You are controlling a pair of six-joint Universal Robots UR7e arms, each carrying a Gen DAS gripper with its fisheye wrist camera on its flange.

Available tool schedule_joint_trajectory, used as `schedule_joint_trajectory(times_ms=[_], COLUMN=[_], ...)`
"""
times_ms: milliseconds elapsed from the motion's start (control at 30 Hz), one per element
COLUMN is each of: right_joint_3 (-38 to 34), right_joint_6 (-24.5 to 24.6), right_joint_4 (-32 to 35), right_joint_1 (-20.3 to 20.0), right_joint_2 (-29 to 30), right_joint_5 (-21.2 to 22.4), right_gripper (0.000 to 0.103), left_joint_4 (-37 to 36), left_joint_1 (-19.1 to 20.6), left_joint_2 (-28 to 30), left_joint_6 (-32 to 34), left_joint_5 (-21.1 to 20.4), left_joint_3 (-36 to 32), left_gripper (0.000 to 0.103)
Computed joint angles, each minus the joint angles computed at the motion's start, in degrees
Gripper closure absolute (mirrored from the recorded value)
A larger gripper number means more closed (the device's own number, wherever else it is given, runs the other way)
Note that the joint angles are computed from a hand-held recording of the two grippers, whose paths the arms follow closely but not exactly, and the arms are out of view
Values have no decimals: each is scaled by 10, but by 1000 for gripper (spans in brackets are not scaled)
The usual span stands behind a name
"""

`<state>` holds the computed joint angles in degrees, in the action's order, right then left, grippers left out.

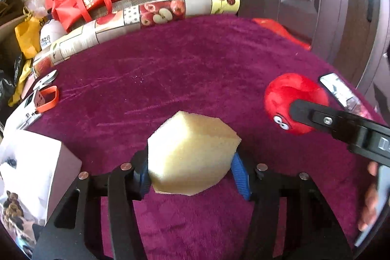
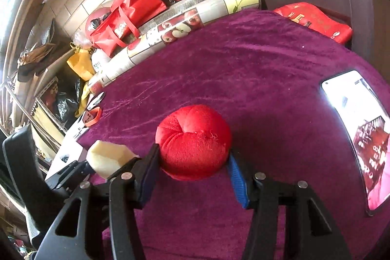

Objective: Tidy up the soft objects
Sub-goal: 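Grasp the yellow foam block with the left tool while the right tool grasps the red ball, then carry the foam block and red ball into the white tray and open both tools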

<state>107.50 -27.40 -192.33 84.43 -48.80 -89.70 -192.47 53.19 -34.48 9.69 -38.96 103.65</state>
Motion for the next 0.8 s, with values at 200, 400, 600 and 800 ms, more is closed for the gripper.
schedule_joint_trajectory(times_ms=[200,400,600,800], right_joint_3=[5,8,27,84], right_joint_6=[-11,-30,-45,-49], right_joint_4=[-7,1,-13,-20], right_joint_1=[-2,-2,9,24], right_joint_2=[-1,0,-7,-45], right_joint_5=[22,45,62,100], right_gripper=[49,49,50,50], left_joint_4=[-100,-147,-152,-175], left_joint_1=[-33,-64,-86,-103], left_joint_2=[-42,-100,-136,-156], left_joint_6=[-3,-47,-82,-88], left_joint_5=[4,26,57,78], left_joint_3=[77,160,210,239], left_gripper=[48,48,48,48])
